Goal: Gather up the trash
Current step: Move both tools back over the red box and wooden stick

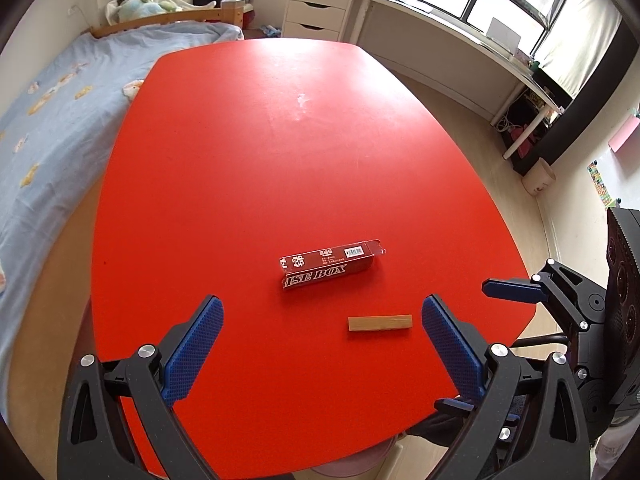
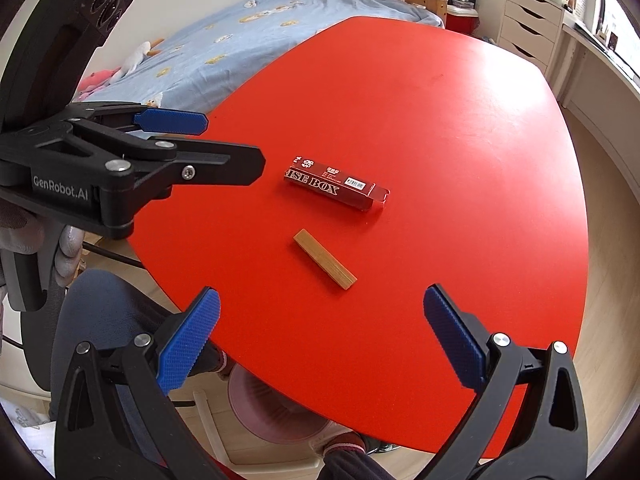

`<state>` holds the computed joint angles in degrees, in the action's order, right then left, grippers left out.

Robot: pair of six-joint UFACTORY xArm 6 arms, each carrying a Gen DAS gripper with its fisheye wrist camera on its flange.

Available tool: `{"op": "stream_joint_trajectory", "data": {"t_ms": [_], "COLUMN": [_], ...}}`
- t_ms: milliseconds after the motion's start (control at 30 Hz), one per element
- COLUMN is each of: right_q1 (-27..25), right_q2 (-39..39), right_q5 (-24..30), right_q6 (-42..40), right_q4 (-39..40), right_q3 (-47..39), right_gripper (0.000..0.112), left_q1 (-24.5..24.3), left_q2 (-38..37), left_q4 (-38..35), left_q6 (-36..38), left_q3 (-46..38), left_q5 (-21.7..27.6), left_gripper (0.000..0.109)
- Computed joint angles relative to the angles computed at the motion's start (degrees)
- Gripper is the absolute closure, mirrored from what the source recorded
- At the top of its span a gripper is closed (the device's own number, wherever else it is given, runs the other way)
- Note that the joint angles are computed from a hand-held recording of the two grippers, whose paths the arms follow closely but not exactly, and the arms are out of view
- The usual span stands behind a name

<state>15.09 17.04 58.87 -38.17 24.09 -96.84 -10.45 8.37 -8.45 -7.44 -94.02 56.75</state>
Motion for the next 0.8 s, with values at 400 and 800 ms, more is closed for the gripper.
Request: {"op": "stream_joint_trajectory", "data": {"t_ms": [400,800], "right_q1": [0.5,-0.7], "right_q2": [6.5,7.8], "right_q5": [1.4,0.4], "right_q6": [-1.7,-4.7], "right_q4": [1.5,5.0], "right_q3": [-5.5,-5.3], "right_gripper": [0.035,0.047], "left_q1": [0.3,-1.1], "left_q2": [10.8,17.3], "left_q4": [-0.2,2.5], "left_q6": [-5.9,-11.3], "left_q3": [-10.6,-17.7], "left_q5": [6.0,9.1], "left_gripper": [0.013,0.013]}}
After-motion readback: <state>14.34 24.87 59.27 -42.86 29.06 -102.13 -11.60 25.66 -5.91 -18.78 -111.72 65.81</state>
